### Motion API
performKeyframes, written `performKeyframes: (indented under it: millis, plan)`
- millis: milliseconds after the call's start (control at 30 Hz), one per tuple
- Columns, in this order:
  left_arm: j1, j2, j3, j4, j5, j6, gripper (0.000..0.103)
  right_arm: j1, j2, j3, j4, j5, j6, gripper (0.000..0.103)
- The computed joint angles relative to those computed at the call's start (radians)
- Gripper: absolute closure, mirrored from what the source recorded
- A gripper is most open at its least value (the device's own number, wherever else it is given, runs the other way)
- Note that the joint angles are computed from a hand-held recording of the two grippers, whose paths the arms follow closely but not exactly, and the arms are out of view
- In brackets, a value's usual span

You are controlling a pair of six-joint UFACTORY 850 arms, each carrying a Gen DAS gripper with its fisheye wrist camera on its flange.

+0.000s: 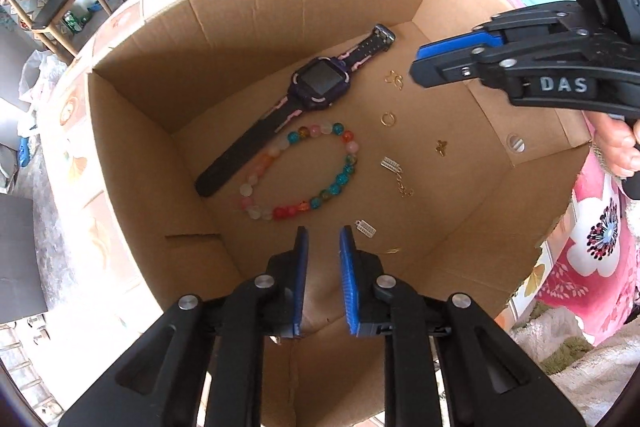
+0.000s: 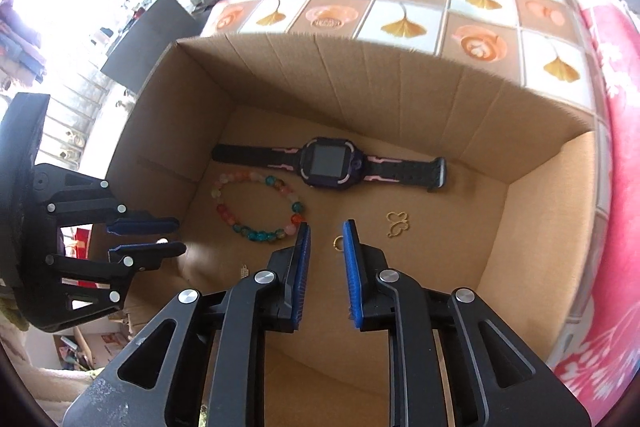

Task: Organize jewelry
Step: 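Open the right tool to drop the gold ring into the box, then move the right tool out of the box to the pink bead bracelet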

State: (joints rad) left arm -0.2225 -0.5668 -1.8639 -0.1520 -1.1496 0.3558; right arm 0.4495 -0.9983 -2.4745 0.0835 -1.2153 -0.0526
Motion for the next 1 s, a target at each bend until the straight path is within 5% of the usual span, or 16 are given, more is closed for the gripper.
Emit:
performKeyframes:
  millis: [167,367,533,700,833,1000]
  plan:
    - [0.004,0.06,0.049,-0.02,0.077,0.017,0.087,0.002,0.13,0.168,0.002,0.125,-0.018,0.076]
    - [0.01,0.243,0.219,-0.103,0.273,0.096,0.076,-0.015,0.376,0.476,0.116,0.361,-0.091,0.068]
    - [0.049,0.464,0.466,-0.397,0.445,0.303,0.061,-0.042,0.633,0.819,0.323,0.569,-0.234,0.064]
    - [0.045,0.646,0.716,-0.603,0.569,0.473,0.05,-0.062,0.79,1.072,0.468,0.655,-0.288,0.063]
    - [-0.006,0.68,0.83,-0.578,0.618,0.404,0.049,-0.065,0.834,1.215,0.503,0.687,-0.216,0.062]
    - [-0.108,0.635,0.9,-0.333,0.735,0.169,0.049,-0.055,0.803,1.287,0.485,0.704,-0.09,0.071]
